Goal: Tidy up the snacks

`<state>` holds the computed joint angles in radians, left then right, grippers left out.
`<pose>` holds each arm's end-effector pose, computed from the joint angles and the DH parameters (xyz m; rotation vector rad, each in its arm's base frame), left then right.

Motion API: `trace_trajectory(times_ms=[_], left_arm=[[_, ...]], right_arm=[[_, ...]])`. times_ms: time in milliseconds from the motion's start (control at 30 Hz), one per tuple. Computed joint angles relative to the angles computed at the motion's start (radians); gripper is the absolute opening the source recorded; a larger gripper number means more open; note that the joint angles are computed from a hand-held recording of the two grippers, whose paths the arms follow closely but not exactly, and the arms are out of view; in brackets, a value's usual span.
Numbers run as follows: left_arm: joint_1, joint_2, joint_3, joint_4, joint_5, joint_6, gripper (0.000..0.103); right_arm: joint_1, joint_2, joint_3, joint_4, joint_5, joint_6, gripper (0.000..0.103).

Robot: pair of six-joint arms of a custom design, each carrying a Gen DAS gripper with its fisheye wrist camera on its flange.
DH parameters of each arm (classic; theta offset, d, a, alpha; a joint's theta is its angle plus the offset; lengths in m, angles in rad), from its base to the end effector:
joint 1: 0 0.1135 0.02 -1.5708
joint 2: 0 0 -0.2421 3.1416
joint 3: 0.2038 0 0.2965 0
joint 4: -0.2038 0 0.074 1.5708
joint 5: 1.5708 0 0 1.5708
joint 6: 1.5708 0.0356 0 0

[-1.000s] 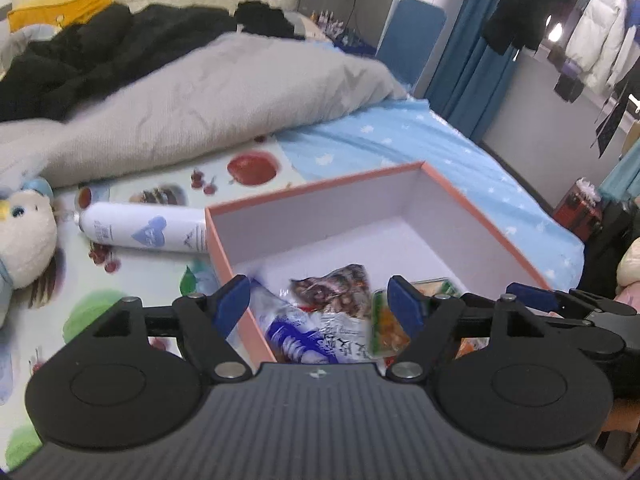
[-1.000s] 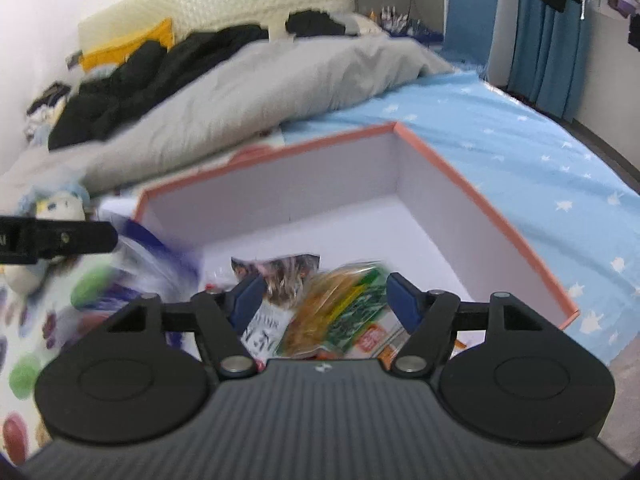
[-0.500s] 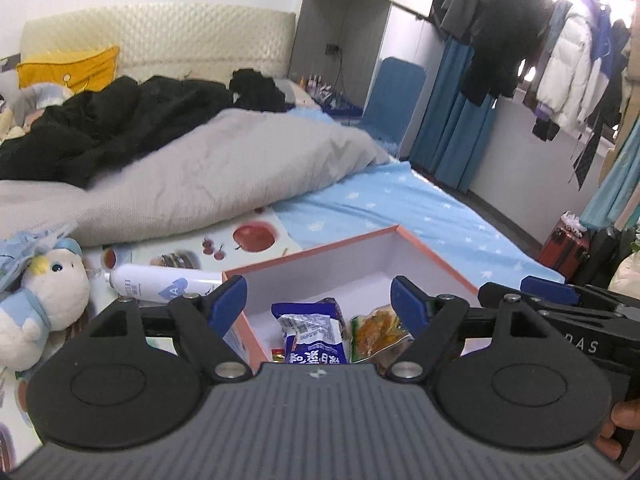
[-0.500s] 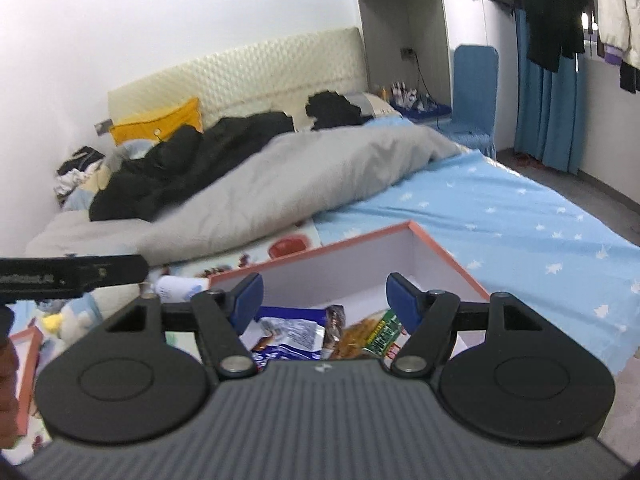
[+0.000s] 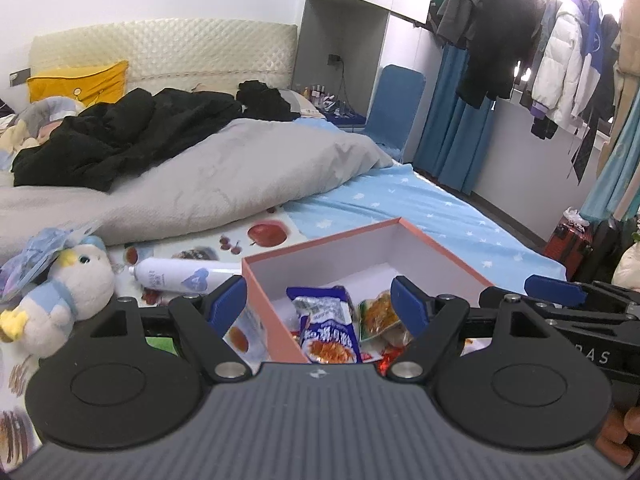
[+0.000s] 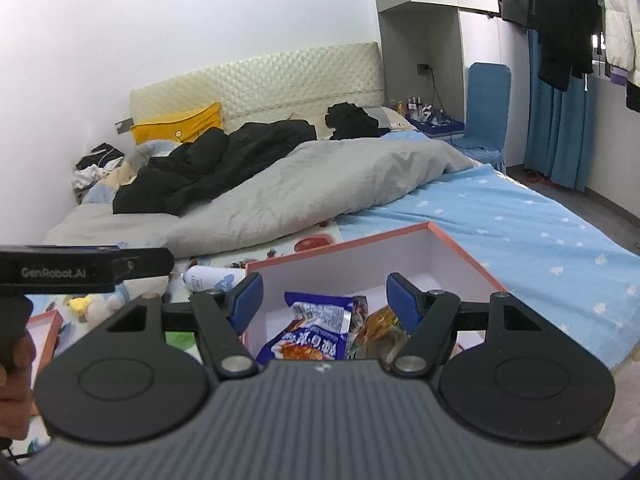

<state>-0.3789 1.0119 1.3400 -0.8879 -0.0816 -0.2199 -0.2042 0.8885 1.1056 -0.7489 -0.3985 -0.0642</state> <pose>0.2240 -0.0861 0.4110 0.1217 2.1367 -0.2658 0.2280 -0.0331 0.3684 -0.0929 2.0647 0.2538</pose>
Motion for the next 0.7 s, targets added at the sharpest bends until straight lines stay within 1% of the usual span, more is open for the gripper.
trace_trajectory(times_ms=[167,333,467,600,700], left_arm=[[-0.028,-0.066,-0.062,-0.018,-0.035,-0.030,0.082],[-0.052,-0.102,-0.111,-0.027,-0.027,-0.056,0.082],[-0.082,-0.126,-0.144,-0.045,-0.048,-0.065,0.082],[-0.108,-0.153,-0.166,-0.062,-0.067,-0.072,0.082],[-0.124,-0.170,-0.178,-0.080,-0.076,-0.090,0.083]], right_arm=[[0.009,-0.082,-0.073,-0.020,0.038,-0.013,0.070],[-0.009,-0.092,-0.101,-0.054,0.050,-0.019,0.070],[-0.018,-0.140,-0.144,-0.063,0.085,-0.037,0.070],[-0.051,-0.164,-0.164,-0.105,0.068,-0.041,0.070],[-0.057,-0.195,-0.188,-0.113,0.079,-0.052,0.070]])
